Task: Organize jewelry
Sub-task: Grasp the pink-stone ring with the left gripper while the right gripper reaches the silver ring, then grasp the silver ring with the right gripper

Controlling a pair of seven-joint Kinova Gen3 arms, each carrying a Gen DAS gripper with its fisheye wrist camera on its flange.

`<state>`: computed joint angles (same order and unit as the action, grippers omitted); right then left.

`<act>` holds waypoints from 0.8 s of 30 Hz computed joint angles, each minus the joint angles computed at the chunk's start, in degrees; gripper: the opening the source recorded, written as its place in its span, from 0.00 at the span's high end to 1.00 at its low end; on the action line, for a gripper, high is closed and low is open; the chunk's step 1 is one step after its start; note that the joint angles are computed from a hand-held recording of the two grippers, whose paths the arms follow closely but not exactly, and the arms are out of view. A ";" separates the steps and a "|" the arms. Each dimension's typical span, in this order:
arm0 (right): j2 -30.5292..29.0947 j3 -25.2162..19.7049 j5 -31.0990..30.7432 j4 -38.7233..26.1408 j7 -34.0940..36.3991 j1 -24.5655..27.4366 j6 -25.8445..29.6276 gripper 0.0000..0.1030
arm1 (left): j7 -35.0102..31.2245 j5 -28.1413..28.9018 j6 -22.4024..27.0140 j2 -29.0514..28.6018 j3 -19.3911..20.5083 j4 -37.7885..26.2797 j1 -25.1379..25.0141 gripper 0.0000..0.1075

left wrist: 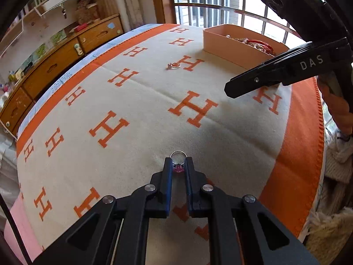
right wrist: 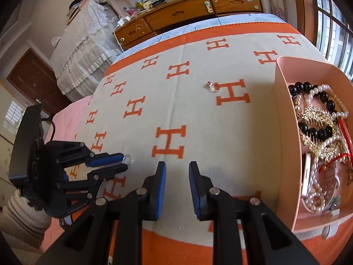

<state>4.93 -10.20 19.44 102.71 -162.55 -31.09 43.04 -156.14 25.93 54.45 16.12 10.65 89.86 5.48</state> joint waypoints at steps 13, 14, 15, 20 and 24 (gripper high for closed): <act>8.48 5.02 3.24 -8.78 0.94 0.76 4.75 0.79 | 26.24 0.81 1.64 2.26 -11.99 -4.17 10.07 0.92; 8.73 5.30 3.34 -9.06 1.10 0.75 4.83 0.79 | 26.93 0.41 1.43 2.28 -9.34 -3.98 7.77 0.92; 9.01 5.52 3.29 -9.45 1.34 0.77 5.02 0.79 | 27.40 0.19 1.36 2.39 -7.39 -3.90 6.02 0.92; 10.12 6.57 4.18 -11.03 1.66 0.41 6.68 0.79 | 27.15 1.18 2.45 2.77 -6.15 -4.18 4.23 0.92; 11.64 7.30 5.67 -13.25 1.45 -0.23 9.39 0.79 | 27.20 1.32 2.55 2.91 -4.28 -4.10 2.42 0.92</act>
